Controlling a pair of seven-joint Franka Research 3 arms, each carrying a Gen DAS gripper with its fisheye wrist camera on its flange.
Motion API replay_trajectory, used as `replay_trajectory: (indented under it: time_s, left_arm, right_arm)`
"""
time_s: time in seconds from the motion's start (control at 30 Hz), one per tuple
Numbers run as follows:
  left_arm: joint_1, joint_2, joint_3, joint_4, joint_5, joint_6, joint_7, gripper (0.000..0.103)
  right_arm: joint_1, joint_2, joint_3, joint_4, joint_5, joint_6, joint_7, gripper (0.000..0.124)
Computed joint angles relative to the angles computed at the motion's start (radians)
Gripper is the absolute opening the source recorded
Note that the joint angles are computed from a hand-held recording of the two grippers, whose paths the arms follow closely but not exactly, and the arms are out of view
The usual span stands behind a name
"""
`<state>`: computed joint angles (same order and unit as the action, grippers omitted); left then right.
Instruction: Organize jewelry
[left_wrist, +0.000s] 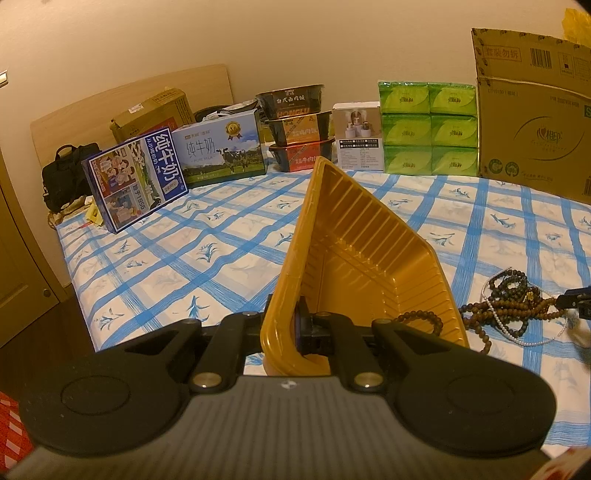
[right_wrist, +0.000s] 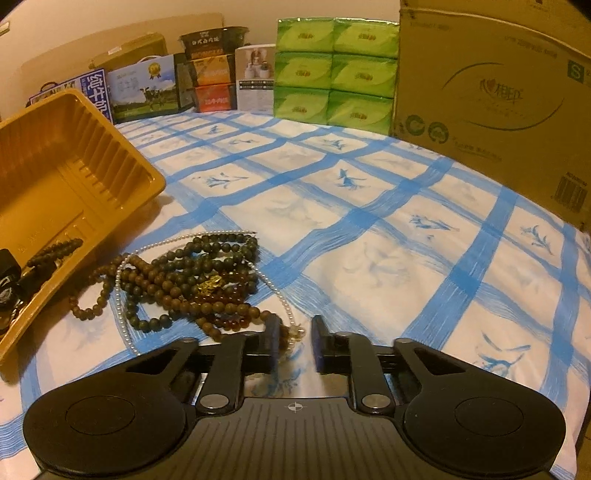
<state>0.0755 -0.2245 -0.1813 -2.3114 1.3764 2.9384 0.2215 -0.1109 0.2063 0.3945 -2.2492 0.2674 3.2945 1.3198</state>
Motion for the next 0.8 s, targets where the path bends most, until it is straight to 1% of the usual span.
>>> replay_trajectory:
  time_s: [0.03, 0.1, 0.13, 0.17, 0.23, 0.33, 0.37, 0.43, 0.5, 0.57, 0.63, 0.7, 0.73, 0.8]
  left_arm:
    - [0.0, 0.0, 0.0, 0.0, -0.001, 0.0, 0.001, 0.007]
    - [0.0, 0.0, 0.0, 0.0, -0.001, 0.0, 0.001, 0.007]
    - [-0.001, -0.001, 0.0, 0.0, -0.003, 0.0, 0.003, 0.007]
    - [-0.001, -0.001, 0.0, 0.0, -0.003, 0.0, 0.004, 0.007]
    - [-0.001, 0.0, -0.001, 0.001, -0.001, -0.002, 0.001, 0.007]
    - [-0.001, 0.0, 0.0, 0.001, -0.001, -0.001, 0.001, 0.007]
    - [-0.001, 0.0, 0.0, 0.001, -0.001, -0.001, 0.001, 0.007]
    - [-0.002, 0.0, 0.0, 0.001, -0.004, -0.002, 0.002, 0.007]
    - [-0.002, 0.001, -0.001, 0.001, -0.003, -0.002, 0.002, 0.007]
    - [-0.002, 0.001, 0.0, 0.001, -0.004, -0.003, 0.003, 0.007]
    - [-0.002, 0.001, -0.001, 0.001, -0.003, -0.003, 0.002, 0.007]
    - [-0.002, 0.001, -0.001, 0.001, -0.003, -0.003, 0.002, 0.007]
    - [-0.002, 0.001, -0.001, 0.002, -0.004, -0.003, 0.001, 0.007]
    - [-0.003, 0.001, 0.0, 0.001, -0.006, -0.002, 0.003, 0.007]
  right_arm:
    - [0.03, -0.004, -0.029, -0.001, 0.002, 0.002, 0.002, 0.014]
    - [0.017, -0.008, -0.015, -0.008, -0.002, 0.01, 0.007, 0.013]
    - [0.026, -0.013, -0.023, -0.013, -0.004, 0.014, 0.011, 0.013]
    - [0.048, -0.019, -0.046, -0.021, -0.006, 0.025, 0.013, 0.013]
    - [0.118, -0.033, -0.115, -0.036, -0.015, 0.047, 0.012, 0.013]
    - [0.158, -0.057, -0.155, -0.06, -0.048, 0.078, 0.024, 0.013]
    - [0.156, -0.063, -0.155, -0.065, -0.067, 0.085, 0.037, 0.013]
    - [0.11, -0.072, -0.116, -0.069, -0.142, 0.091, 0.097, 0.013]
    - [0.03, -0.077, -0.045, -0.066, -0.249, 0.091, 0.187, 0.013]
    - [-0.092, -0.072, 0.069, -0.054, -0.397, 0.091, 0.303, 0.013]
    - [-0.179, -0.06, 0.158, -0.035, -0.519, 0.091, 0.387, 0.013]
    - [-0.283, -0.032, 0.272, -0.005, -0.643, 0.085, 0.471, 0.013]
    - [-0.309, -0.016, 0.307, 0.012, -0.682, 0.08, 0.495, 0.013]
    - [-0.312, 0.016, 0.34, 0.047, -0.725, 0.075, 0.511, 0.013]
